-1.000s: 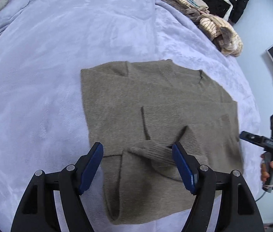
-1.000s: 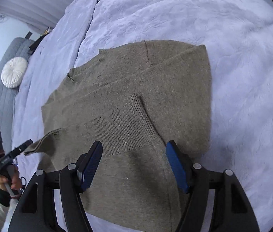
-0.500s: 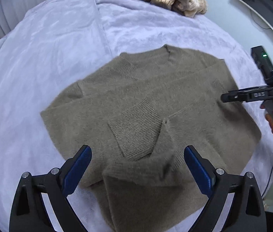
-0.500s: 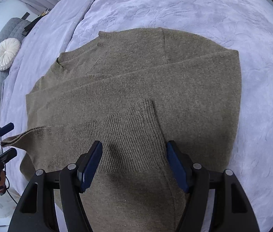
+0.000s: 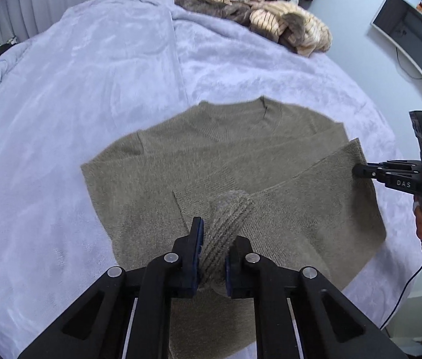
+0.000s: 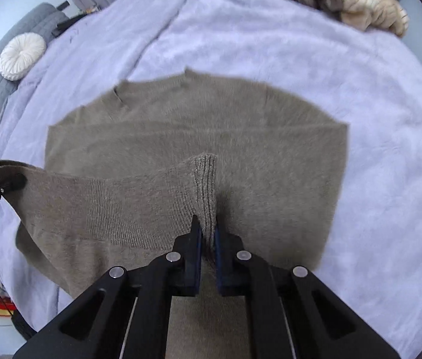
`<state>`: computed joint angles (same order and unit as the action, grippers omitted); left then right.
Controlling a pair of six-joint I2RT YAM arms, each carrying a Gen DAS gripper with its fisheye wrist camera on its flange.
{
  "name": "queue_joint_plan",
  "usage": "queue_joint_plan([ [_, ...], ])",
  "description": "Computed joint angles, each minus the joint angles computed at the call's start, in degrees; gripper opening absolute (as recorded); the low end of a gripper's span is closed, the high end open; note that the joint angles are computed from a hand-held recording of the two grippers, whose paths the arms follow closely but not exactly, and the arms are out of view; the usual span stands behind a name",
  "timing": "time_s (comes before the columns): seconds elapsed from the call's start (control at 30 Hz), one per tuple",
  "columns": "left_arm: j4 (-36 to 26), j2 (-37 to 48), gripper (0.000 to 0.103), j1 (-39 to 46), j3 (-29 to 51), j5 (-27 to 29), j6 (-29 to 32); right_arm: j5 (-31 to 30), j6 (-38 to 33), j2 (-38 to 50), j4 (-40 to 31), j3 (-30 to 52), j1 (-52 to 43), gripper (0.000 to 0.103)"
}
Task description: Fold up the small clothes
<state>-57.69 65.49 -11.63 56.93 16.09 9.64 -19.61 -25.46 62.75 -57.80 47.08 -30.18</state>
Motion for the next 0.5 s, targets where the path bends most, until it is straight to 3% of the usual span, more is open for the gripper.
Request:
queue_joint_plan([
  [0.13,-2.03,-1.35,0.014,1.04,4.67,0.27,-0.95,-2.9,-3.21,-6.02,-6.29,6.74,-3.51,0.008],
  [0.23,0.08,1.25,0.014,1.73,7.99,-0.32,-1.4,-3.11,-2.02,-4.95,-6.11,11.74,-1.92,0.008],
  [0.5,15.64,17.79,0.013,1.86,10.25,-6.57,-5.37,4.36,6.71,11.59,10.76,13.46,7.05,0.008],
])
